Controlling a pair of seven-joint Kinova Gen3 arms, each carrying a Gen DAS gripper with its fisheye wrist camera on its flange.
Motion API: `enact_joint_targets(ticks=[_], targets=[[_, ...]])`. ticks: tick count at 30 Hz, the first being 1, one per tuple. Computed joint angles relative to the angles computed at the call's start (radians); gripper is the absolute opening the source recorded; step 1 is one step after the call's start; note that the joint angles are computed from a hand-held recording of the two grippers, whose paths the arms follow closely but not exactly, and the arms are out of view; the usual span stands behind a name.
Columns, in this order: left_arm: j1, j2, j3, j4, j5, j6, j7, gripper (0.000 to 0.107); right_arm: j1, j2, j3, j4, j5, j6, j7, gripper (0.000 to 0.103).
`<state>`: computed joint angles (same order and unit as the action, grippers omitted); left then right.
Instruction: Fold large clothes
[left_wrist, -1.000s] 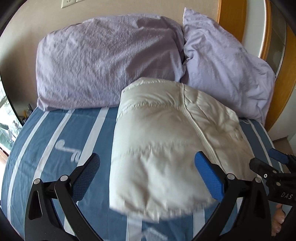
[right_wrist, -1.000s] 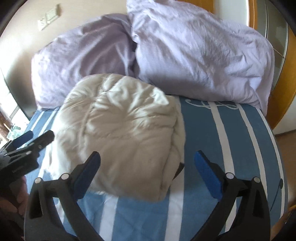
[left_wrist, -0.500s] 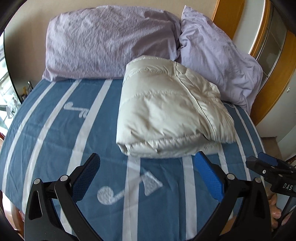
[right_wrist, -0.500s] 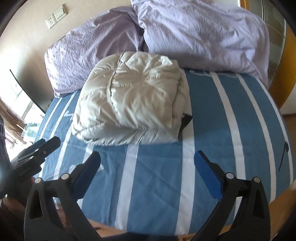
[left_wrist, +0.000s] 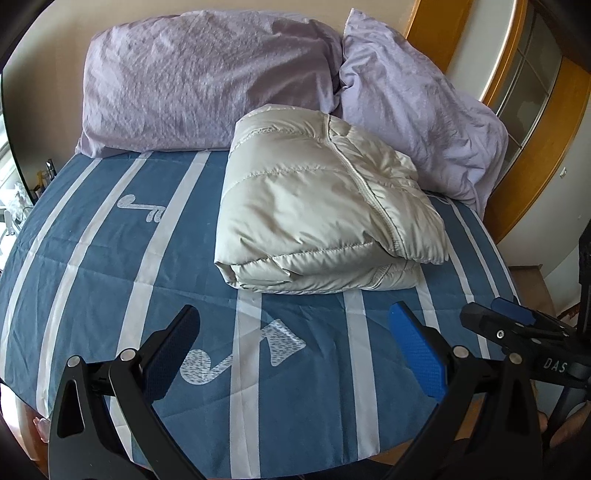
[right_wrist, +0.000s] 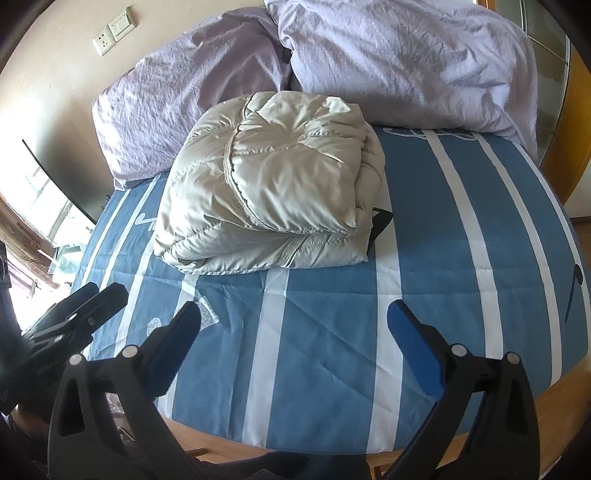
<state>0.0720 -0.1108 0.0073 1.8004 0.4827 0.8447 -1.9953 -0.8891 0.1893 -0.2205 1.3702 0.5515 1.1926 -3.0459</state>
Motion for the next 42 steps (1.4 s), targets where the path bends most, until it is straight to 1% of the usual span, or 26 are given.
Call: enact_joint_targets(ticks=[17, 21, 42], targets=[[-0.005, 0.002, -0.004, -0.004, 0.017, 0.013, -0.01, 0.102, -0.001, 0.003, 0.001, -0.002, -0.003, -0.004, 0.006, 0.101], [-0.006, 0.001, -0.011, -0.005, 0.036, 0.018, -0.033, 0.102, -0.004, 0.007, 0.003, -0.006, -0.001, -0.004, -0.002, 0.101], [-0.002, 0.006, 0.0, -0.003, 0.034, 0.007, -0.026, 0.102, -0.003, 0.009, 0.006, -0.006, -0.005, -0.008, 0.0, 0.101]])
